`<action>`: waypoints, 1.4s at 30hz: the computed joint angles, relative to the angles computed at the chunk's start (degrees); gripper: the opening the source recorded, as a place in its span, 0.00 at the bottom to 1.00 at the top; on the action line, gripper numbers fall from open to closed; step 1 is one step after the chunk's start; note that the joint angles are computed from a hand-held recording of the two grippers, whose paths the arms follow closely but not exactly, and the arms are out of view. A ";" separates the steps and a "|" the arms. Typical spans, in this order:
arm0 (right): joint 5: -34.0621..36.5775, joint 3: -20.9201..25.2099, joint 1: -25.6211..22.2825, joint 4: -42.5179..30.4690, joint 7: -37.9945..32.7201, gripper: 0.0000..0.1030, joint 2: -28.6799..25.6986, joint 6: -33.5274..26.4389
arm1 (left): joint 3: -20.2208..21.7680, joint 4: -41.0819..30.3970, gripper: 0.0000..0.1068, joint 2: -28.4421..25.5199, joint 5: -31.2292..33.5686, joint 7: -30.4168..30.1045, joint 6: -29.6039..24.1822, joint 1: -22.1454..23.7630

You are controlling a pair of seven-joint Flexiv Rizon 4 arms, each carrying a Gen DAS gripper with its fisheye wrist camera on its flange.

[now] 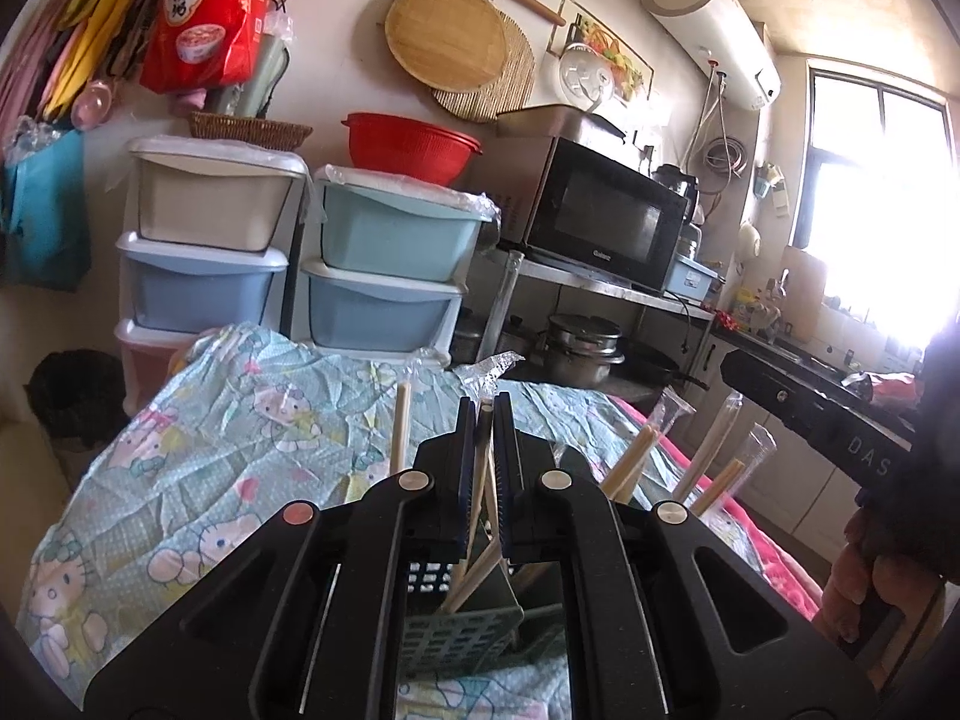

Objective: Organize utensils
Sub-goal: 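Open both tools to release the chopsticks into the holder, then move both open tools back toward the loose chopsticks on the sheet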

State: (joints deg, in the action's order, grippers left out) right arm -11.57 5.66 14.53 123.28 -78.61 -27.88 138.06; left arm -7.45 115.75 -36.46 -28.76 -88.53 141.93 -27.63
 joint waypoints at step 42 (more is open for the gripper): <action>4.88 0.94 -0.62 13.15 -2.93 0.55 5.53 4.22 | -0.22 11.62 0.86 7.28 1.90 -7.68 0.23 -0.78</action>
